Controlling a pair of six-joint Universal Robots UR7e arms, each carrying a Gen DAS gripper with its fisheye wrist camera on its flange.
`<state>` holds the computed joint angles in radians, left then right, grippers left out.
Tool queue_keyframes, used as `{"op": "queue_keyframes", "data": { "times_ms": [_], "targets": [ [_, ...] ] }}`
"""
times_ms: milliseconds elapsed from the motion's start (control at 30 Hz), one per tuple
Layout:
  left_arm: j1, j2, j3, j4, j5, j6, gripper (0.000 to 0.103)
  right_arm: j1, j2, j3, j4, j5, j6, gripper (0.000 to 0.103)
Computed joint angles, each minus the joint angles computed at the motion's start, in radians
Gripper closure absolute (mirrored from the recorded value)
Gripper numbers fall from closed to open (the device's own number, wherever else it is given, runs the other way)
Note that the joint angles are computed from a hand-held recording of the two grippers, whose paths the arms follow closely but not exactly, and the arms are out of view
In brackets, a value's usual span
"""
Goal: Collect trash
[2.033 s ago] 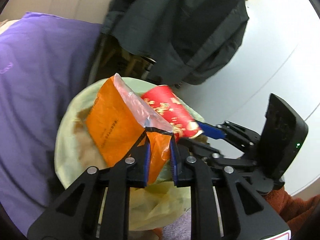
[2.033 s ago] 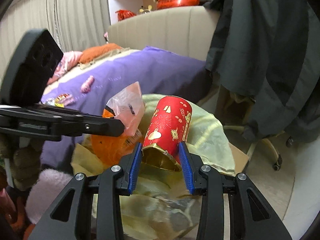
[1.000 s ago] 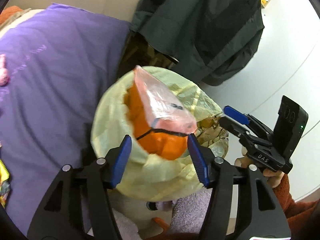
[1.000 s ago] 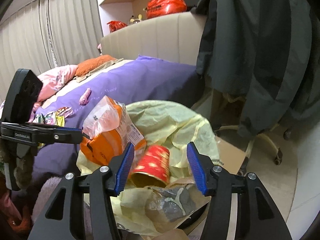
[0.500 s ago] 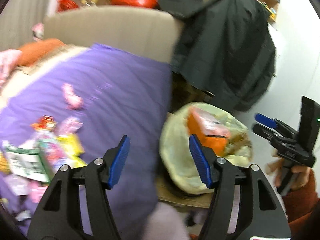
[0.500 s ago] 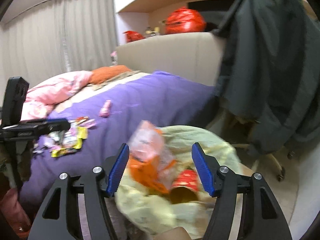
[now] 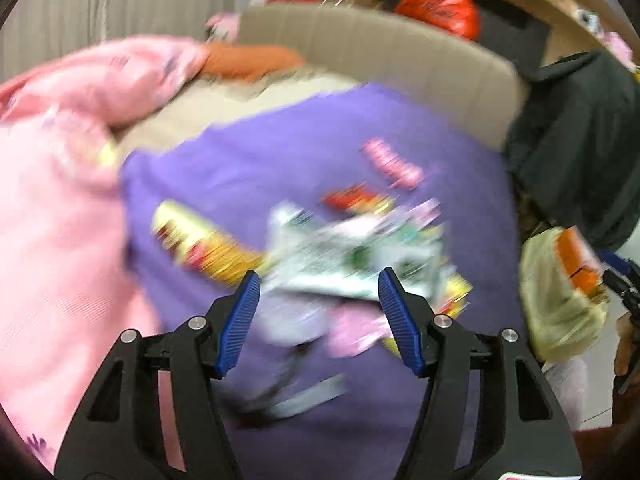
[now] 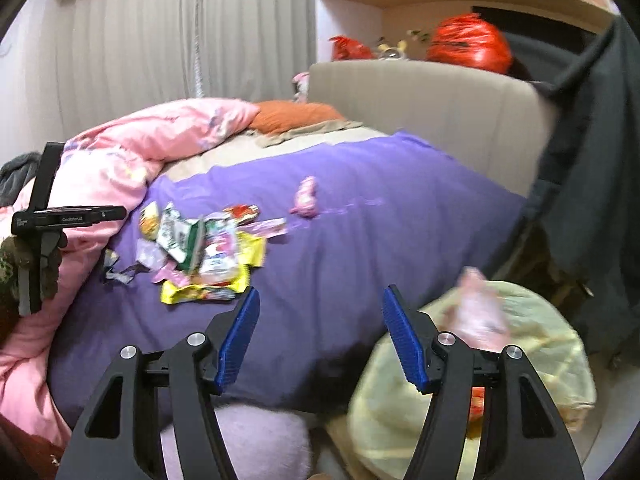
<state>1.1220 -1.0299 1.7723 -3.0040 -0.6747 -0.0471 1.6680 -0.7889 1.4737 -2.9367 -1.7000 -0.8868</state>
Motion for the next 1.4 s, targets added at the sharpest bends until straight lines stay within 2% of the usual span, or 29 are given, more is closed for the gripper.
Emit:
{"op": "queue_keyframes", "data": {
  "times_ms": [100,200,267,400,533,600,633,733,867,967,1067,1267,1400],
  "targets": [
    [0.042,-0.08,0.042,0.168,-0.022,-0.101,0.045,0.02,0.03,0.004,-0.003,-0.006,-0.007,0.043],
    [0.064,-0.11,0.07,0.191,-0.093,-0.121,0.045,0.033,0.059,0.004,0.004,-0.015,-0.019,0.043],
    [0.062,-0.096,0.061,0.219,-0.106,-0.122,0.045,0.04,0.078,-0.003,0.018,-0.029,-0.017,0.043],
    [0.034,-0.041,0.039,0.362,0.012,-0.171,0.045,0.042,0.088,0.012,0.012,-0.029,-0.024,0.043],
    [0.021,-0.04,0.043,0.443,0.007,-0.214,0.045,0.039,0.087,0.024,0.011,-0.037,-0.034,0.043],
    [0.02,-0.039,0.037,0.478,0.007,-0.241,0.059,0.037,0.09,0.02,0.018,-0.044,-0.034,0.043],
    [0.019,-0.036,0.038,0.476,0.014,-0.246,0.072,0.035,0.092,0.016,0.022,-0.043,-0.03,0.043],
    [0.023,-0.023,0.033,0.428,0.008,-0.229,0.089,0.029,0.1,-0.002,0.052,-0.024,-0.006,0.043],
    [0.014,-0.003,0.03,0.269,-0.051,-0.125,0.089,0.037,0.12,-0.026,0.085,-0.009,-0.012,0.043],
    [0.002,0.002,0.028,0.141,-0.1,-0.063,0.089,0.056,0.148,-0.053,0.088,0.005,-0.057,0.043],
    [0.013,0.007,0.011,0.037,-0.178,-0.041,0.089,0.076,0.187,-0.093,0.092,0.024,-0.103,0.043],
    [0.054,-0.021,0.0,0.059,-0.205,-0.151,0.089,0.129,0.307,-0.191,0.055,0.017,-0.293,0.043],
    [0.101,-0.061,0.015,0.035,-0.248,-0.219,0.089,0.159,0.407,-0.27,-0.002,-0.033,-0.421,0.043]
  ]
}}
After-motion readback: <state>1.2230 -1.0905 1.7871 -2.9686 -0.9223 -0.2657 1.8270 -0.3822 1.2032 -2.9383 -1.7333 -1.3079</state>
